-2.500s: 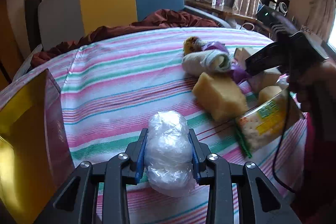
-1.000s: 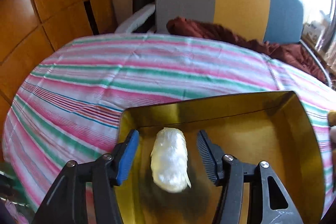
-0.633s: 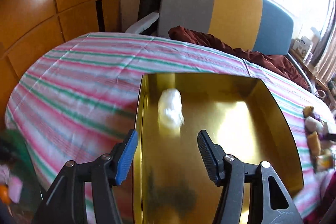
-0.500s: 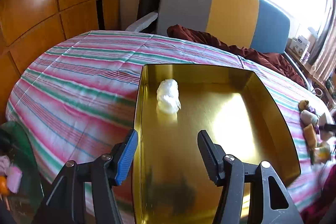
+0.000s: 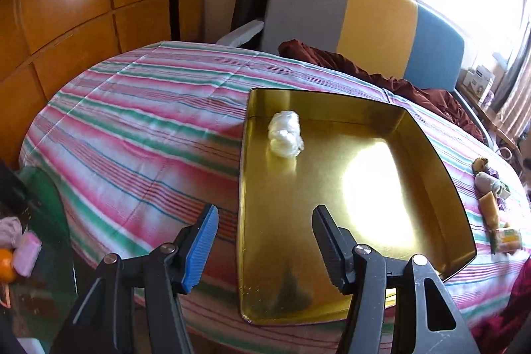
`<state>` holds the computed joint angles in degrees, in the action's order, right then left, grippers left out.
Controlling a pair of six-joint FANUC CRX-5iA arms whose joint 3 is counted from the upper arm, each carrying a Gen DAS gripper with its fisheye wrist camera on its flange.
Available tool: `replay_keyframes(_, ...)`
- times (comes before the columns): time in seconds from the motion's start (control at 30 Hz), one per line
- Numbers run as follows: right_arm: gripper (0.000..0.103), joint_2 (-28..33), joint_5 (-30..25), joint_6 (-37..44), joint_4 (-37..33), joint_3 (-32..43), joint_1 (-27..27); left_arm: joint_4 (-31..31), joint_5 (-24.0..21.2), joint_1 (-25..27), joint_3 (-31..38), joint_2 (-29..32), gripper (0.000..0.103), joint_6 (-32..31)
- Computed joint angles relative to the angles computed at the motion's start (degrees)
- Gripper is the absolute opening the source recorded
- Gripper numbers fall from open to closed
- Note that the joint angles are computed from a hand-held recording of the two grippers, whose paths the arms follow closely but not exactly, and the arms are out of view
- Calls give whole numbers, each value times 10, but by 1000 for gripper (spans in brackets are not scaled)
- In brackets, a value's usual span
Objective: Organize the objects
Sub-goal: 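Carry the white printed box into the gold tray and release it with the right tool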
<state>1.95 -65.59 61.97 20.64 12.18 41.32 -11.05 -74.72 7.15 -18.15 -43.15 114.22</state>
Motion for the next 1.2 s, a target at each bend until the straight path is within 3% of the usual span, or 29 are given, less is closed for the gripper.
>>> replay_keyframes(0.2, 50, 30, -23, 89, -106, 75, 89, 6, -13, 25, -13, -27, 60, -9)
replay_keyframes(0.3, 50, 66, -50, 122, -164, 119, 126, -12, -20, 13, -13, -34, 60, 1)
replay_keyframes(0.4, 50, 105, -75, 134, -206, 155, 159, 14, -23, 51, -28, -54, 60, -27)
replay_keyframes(0.5, 50, 149, -103, 141, -230, 196, 189, 13, -27, 56, -31, -59, 60, -24)
replay_keyframes(0.6, 50, 193, -134, 136, -248, 240, 208, 36, -23, 88, -42, -72, 60, -47)
replay_keyframes(0.7, 50, 233, -162, 126, -263, 283, 218, 25, -22, 77, -42, -72, 60, -36)
replay_keyframes(0.93, 51, 293, -208, 86, -314, 366, 223, 66, -22, 137, -61, -88, 60, -71)
replay_keyframes(1.0, 58, 298, -203, 73, -367, 378, 209, 68, -23, 144, -62, -90, 62, -76)
replay_keyframes(1.07, 87, 290, -185, 61, -414, 368, 195, 70, -22, 150, -65, -93, 65, -78)
replay_keyframes(1.2, 88, 263, -154, 76, -415, 332, 195, 49, -21, 128, -59, -88, 65, -59)
